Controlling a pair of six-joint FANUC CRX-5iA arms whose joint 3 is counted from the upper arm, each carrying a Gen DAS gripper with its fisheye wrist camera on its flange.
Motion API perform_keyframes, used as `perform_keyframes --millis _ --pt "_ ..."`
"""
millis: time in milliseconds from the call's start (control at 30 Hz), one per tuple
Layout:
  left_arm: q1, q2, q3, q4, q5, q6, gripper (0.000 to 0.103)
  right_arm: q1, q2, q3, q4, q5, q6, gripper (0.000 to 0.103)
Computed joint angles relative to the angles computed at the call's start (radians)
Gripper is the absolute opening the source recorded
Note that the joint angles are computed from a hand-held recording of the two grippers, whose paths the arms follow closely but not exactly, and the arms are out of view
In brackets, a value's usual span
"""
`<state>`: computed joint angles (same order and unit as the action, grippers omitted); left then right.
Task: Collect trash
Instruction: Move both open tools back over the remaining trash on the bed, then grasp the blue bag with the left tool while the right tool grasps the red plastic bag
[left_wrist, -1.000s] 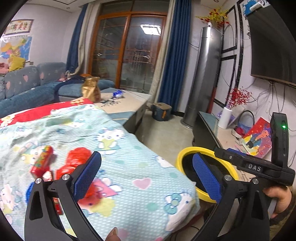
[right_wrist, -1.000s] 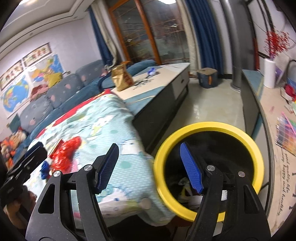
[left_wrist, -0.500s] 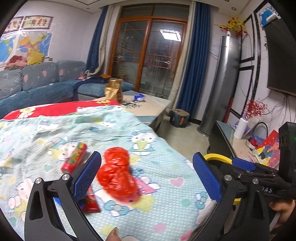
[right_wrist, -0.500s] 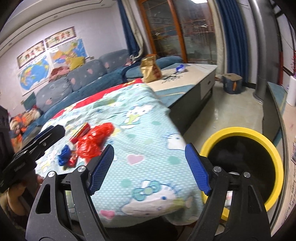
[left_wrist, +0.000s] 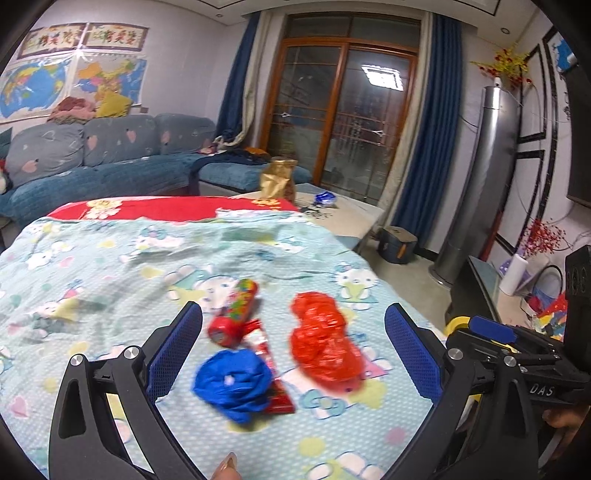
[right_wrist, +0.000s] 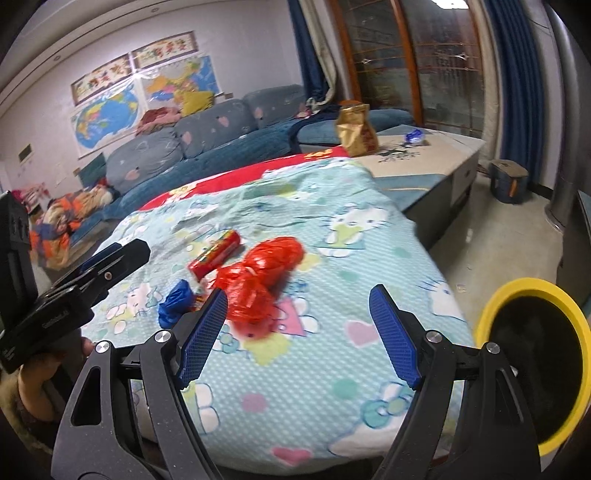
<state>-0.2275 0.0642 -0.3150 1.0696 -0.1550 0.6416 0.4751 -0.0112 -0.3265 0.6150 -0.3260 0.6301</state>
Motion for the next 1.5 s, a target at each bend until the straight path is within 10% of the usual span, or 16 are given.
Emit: perform_keyframes --millis 433,900,1233,1500 --pt "0.152 -0.003 0.012 -0.219 -0.185 0.238 0.096 0.031 0.158 0.239 -0.377 -0.12 0.364 0.07" --pt "0.183 0.107 0.036 -0.056 -0.363 0.191 0.093 0.001 0.283 0.413 -0.6 -0.243 0.551 0.019" --pt "0.174 0.135 0.049 -0.031 -0.385 0.174 0.018 0.012 0.234 0.317 -0.492 -0.174 0.426 0.007" --pt "0.159 0.081 0.007 0.086 -0.343 0.073 0.009 0.013 0.156 0.239 -0.409 -0.147 0.351 0.007"
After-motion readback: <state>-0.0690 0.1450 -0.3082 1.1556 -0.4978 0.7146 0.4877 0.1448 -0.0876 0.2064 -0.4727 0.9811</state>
